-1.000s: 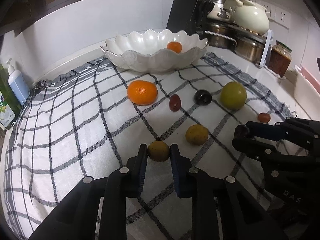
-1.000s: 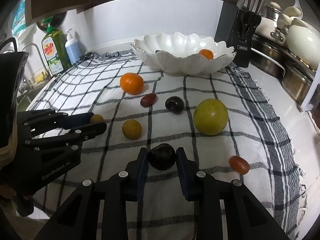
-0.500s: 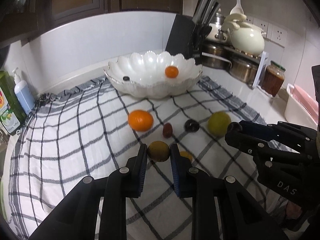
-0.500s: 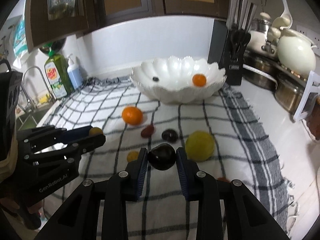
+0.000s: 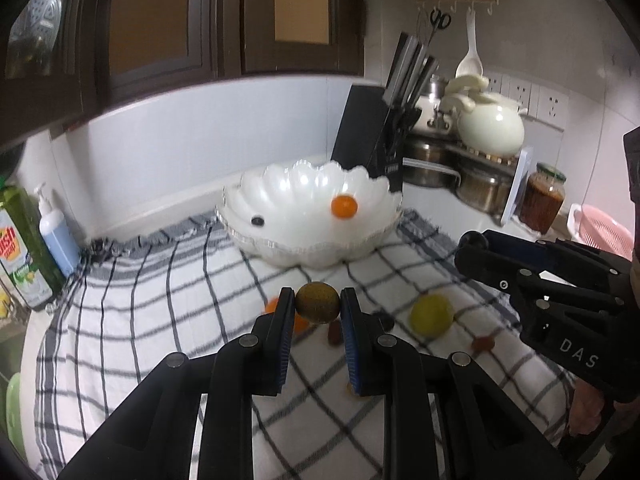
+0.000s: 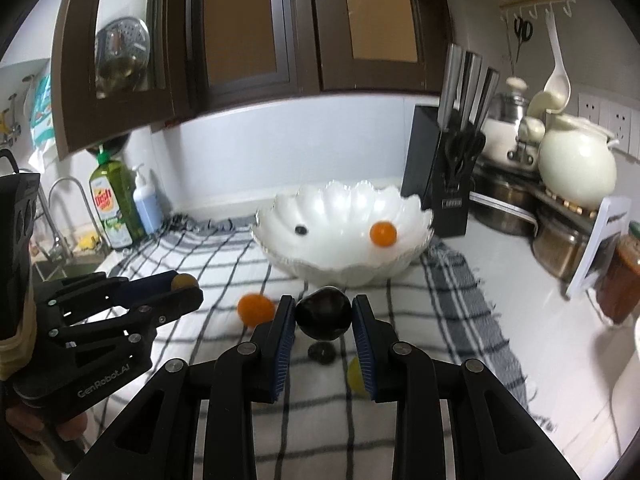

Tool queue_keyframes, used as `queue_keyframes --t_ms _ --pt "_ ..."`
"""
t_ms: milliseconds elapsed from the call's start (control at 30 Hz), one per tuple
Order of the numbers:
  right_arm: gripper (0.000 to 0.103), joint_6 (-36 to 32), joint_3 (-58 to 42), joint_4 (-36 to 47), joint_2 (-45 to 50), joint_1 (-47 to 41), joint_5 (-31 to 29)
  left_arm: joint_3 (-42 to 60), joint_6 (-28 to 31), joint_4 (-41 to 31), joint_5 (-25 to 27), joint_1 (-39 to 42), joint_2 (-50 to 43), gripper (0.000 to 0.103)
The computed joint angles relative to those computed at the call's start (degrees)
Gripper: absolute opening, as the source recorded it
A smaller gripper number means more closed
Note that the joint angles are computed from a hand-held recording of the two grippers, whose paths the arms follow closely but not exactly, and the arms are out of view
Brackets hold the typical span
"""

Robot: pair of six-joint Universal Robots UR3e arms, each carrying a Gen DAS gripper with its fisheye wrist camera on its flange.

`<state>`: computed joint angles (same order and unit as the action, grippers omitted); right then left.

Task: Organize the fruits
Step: 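Lift both plums and carry them over the white bowl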

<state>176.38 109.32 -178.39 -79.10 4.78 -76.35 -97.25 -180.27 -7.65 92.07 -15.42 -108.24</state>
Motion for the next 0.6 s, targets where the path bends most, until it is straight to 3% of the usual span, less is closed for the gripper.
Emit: queue_keyframes --t_ms 300,600 --pt "0.031 0.2 -7.9 0.2 3.3 -0.3 0.4 9.4 1.9 -1.5 0.9 -0.5 -3.8 0.024" --pt "0.031 1.3 -23.5 9.3 12.0 -0.5 1.8 22.4 1.8 -10.0 -0.8 1.7 -9.9 0.024"
